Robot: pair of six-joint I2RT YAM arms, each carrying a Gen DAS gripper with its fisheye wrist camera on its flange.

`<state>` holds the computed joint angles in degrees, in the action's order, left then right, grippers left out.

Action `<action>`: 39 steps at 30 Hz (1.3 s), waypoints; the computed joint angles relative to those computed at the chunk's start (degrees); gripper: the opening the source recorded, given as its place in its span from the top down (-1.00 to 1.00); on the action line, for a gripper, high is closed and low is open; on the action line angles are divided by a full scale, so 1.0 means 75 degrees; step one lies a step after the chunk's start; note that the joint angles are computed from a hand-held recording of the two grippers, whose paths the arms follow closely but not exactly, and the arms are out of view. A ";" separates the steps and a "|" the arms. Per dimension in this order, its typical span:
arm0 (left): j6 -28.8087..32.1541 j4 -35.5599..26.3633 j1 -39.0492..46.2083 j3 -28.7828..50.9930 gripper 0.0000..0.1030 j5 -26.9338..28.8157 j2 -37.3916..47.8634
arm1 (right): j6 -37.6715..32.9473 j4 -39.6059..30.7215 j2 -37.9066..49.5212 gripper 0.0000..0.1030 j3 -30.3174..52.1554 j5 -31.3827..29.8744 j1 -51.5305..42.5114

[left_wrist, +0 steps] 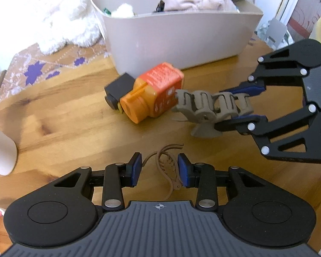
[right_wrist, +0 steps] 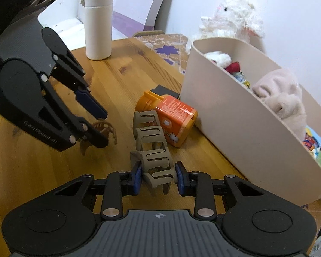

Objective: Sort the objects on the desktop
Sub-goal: 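Carry the brown clip and beige claw clip into the basket and release both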

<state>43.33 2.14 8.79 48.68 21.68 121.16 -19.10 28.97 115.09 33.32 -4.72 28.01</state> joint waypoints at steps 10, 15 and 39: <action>-0.0132 -0.0084 0.0066 0.0243 0.27 0.0365 -0.0493 | 0.0039 0.0024 -0.1325 0.43 -0.0857 -0.0022 -0.0380; -0.0210 -0.0010 0.0029 0.0161 0.27 0.0559 -0.0960 | 0.0091 -0.0168 -0.2292 0.43 -0.1185 -0.0085 -0.0694; -0.1085 0.0741 -0.1257 0.1867 0.27 0.0537 -0.0859 | 0.0792 -0.0210 -0.2514 0.43 0.0275 0.0582 -0.2293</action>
